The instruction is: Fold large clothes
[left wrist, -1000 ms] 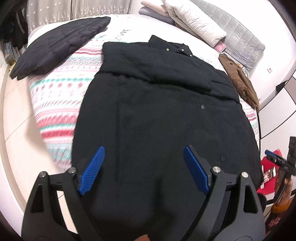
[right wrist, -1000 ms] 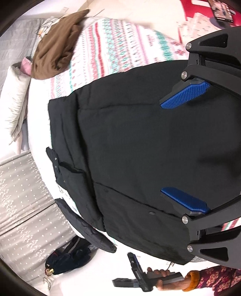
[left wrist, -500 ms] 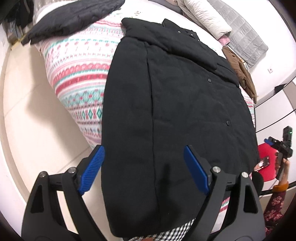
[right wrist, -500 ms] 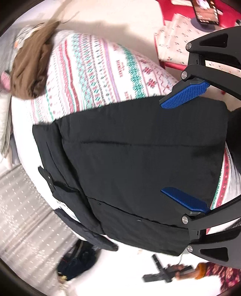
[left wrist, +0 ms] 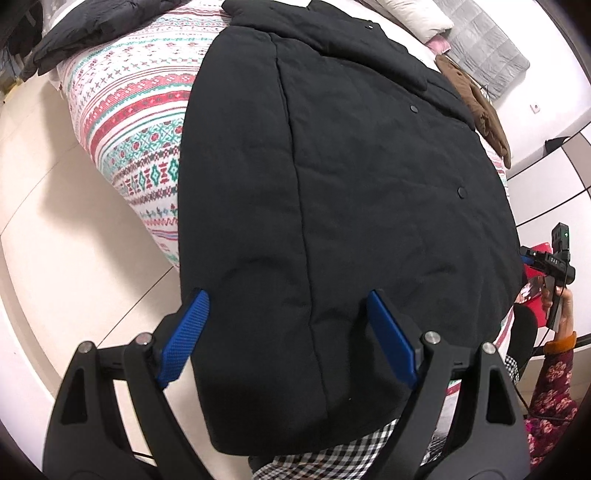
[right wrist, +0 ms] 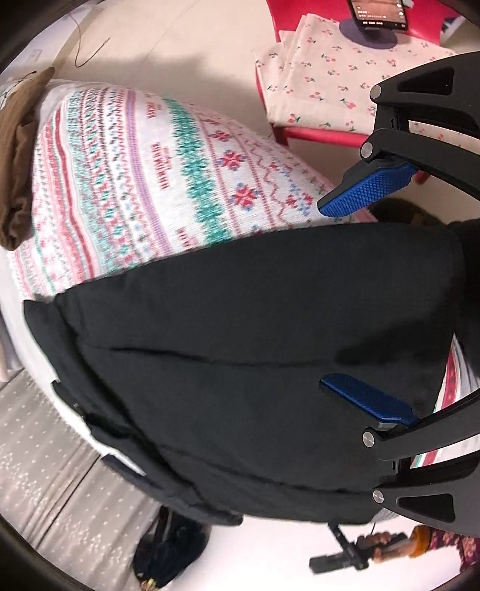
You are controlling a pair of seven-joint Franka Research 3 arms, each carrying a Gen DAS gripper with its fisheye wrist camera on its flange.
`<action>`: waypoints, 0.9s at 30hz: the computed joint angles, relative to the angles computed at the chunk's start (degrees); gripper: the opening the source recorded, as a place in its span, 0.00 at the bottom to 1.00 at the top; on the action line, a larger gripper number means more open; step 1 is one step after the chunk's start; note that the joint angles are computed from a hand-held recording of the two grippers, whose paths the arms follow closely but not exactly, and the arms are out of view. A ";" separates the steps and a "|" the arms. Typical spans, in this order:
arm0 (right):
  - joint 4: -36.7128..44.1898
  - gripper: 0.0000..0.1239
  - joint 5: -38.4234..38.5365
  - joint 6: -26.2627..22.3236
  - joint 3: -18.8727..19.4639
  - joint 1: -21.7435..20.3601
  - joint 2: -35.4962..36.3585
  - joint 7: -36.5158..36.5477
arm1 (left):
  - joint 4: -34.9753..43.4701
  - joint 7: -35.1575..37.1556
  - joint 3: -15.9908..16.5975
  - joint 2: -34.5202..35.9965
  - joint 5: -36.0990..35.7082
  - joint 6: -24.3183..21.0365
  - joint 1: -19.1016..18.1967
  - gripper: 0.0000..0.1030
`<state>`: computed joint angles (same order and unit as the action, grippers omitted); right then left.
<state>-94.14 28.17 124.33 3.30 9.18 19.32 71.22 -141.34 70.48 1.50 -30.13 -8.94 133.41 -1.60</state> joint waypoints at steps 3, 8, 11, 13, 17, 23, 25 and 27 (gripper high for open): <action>-0.88 0.71 1.23 -0.81 0.24 -0.35 0.04 -0.38 | -0.55 0.57 0.32 -0.28 -0.52 0.08 -0.20 0.85; -2.92 0.70 4.42 -1.30 0.56 -1.06 -0.83 -1.60 | -1.48 2.27 1.02 -1.01 -2.57 1.01 -1.14 0.82; -4.03 0.65 6.10 -1.36 0.63 -1.34 -1.64 -2.78 | -1.95 3.33 1.31 -1.61 -3.94 1.70 -1.84 0.76; -5.36 0.59 7.13 -0.97 0.59 -1.47 -2.66 -3.68 | -1.81 3.07 1.03 -1.60 -3.98 1.63 -1.73 0.68; -8.22 0.51 10.00 0.58 0.42 -1.88 -4.80 -6.02 | -2.00 2.52 0.81 -2.08 -4.11 2.08 -1.63 0.59; -9.53 0.32 12.03 1.58 -0.07 -1.96 -6.04 -6.76 | -3.34 2.20 1.13 -3.37 -3.25 2.50 -1.09 0.51; -9.91 0.26 12.36 2.14 -0.15 -1.91 -6.50 -6.93 | -3.50 1.98 1.40 -3.67 -3.09 2.37 -0.82 0.51; -10.28 0.25 12.90 2.14 -0.31 -2.12 -6.86 -7.31 | -4.03 1.26 1.61 -4.58 -2.48 2.78 0.17 0.52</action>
